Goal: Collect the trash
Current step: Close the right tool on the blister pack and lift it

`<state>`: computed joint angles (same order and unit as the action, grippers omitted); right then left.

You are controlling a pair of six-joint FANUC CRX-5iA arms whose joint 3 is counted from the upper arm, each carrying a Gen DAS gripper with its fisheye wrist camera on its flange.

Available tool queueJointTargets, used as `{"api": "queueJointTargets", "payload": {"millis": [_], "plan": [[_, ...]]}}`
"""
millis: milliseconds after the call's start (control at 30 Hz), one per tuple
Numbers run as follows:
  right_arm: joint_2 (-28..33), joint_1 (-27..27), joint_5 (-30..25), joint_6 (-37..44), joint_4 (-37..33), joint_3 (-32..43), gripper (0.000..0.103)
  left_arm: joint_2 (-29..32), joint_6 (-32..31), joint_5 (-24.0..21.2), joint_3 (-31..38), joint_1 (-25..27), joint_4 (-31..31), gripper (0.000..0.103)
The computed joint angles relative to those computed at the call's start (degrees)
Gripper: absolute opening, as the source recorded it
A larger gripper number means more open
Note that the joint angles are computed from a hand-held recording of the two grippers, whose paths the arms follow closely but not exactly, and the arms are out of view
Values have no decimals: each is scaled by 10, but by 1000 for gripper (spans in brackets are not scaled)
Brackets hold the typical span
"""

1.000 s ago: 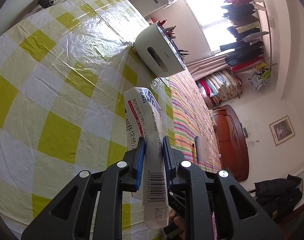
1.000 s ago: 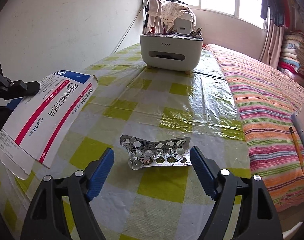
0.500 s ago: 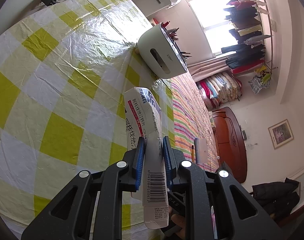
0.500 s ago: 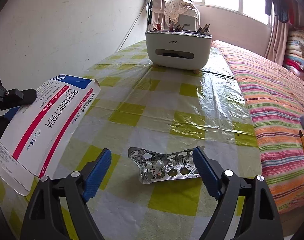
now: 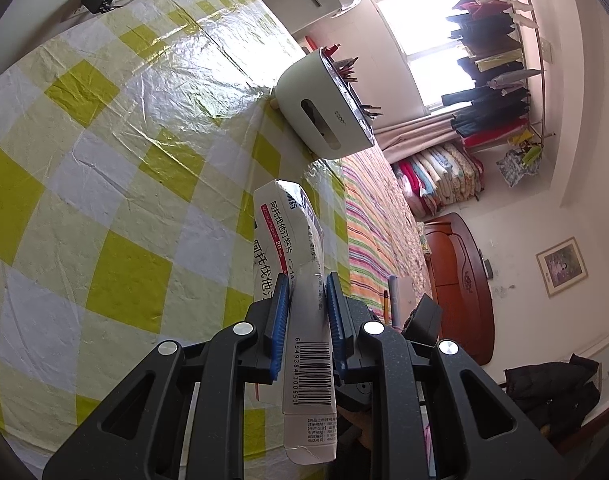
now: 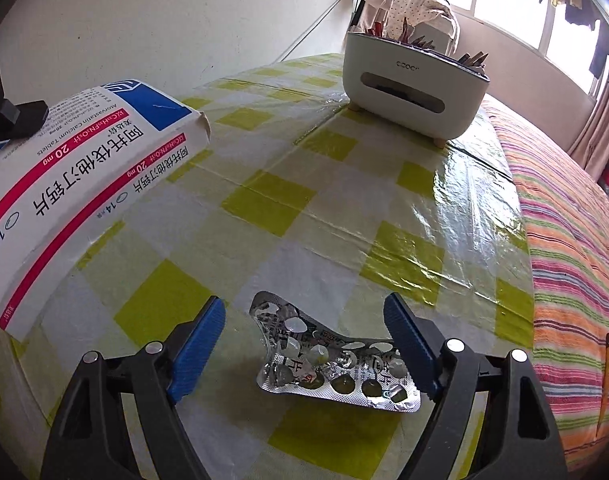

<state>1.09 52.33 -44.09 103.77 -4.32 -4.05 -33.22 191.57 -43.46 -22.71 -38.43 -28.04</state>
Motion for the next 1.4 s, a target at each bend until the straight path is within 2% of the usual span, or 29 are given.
{"api": "queueJointTargets", "payload": {"millis": [67, 100, 233, 267, 967, 1133, 1400], "plan": [[6, -14, -28, 26, -39, 18, 44, 1, -4, 4, -1, 2, 6, 19], [5, -19, -33, 33, -54, 21, 39, 4, -6, 6, 0, 3, 9, 19], [-13, -9, -23, 18, -27, -4, 31, 10, -17, 10, 2, 5, 20, 19], [-20, -9, -19, 16, -27, -9, 20, 11, -17, 11, 2, 5, 22, 19], [-123, -15, 37, -51, -17, -89, 16, 44, -75, 38, 20, 9, 57, 19], [-166, -7, 60, -96, 15, -132, 16, 58, -94, 47, 28, 0, 63, 19], [-241, 8, 101, -215, 103, -216, 16, 88, -110, 56, 50, -22, 62, 19]]}}
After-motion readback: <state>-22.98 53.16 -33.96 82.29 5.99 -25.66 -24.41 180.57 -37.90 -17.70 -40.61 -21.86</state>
